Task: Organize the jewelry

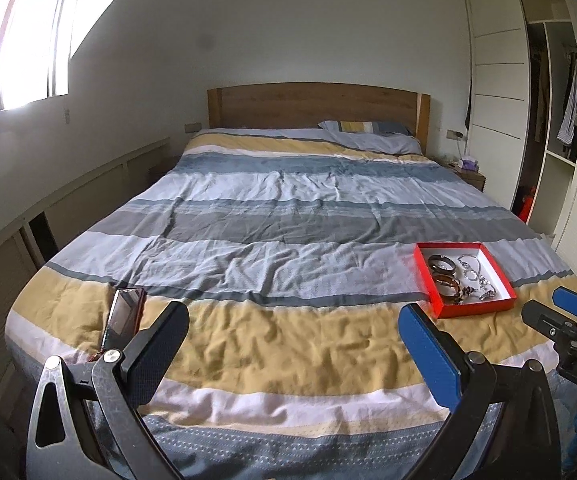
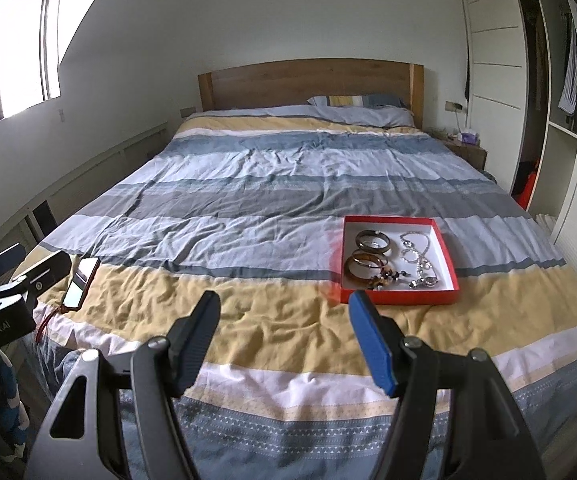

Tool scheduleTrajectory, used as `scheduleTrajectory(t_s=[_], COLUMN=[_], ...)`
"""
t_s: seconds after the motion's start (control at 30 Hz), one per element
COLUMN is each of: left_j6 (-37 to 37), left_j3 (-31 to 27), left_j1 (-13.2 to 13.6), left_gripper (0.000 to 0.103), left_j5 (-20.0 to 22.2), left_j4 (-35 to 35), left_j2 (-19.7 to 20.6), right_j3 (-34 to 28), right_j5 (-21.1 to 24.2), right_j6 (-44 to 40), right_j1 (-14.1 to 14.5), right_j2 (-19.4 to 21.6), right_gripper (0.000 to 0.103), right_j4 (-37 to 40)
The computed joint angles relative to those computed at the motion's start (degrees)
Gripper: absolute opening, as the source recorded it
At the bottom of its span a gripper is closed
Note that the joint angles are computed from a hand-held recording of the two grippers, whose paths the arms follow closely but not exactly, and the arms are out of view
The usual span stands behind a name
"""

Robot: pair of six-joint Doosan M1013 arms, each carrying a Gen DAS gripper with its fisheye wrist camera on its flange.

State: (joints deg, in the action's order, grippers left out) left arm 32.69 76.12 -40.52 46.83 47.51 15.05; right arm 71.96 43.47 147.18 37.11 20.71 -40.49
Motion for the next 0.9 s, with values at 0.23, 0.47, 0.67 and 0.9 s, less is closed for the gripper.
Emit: scheduleTrajectory(t_s=[0.23,0.47,0.67,0.9], left_j6=[-3.6,-5.7,-5.3,-5.1], left_j3=[2.0,2.9,3.3,3.3], left_j1=[-0.7,-1.1,-1.1,-1.1], left_gripper=[0.102,0.102,0.102,0.102], left_j5=[0.3,0.7,0.8,1.5], left_j4=[3.9,6.1,5.2,4.8], left_j2=[-1.4,-2.0,-2.1,-1.8], right_j3=[0.8,1.3,1.5,1.9], right_j5=[0.5,0.4,0.5,0.6], right_j6=[1.7,1.5,1.8,1.9], right_j1=[0.8,1.0,1.1,0.8], right_j2=[-0.3,-0.5,-0.6,-0.6], right_gripper=[0.065,0.065,0.065,0.065], right_j4=[-1.6,-2.2,-2.4,-1.9])
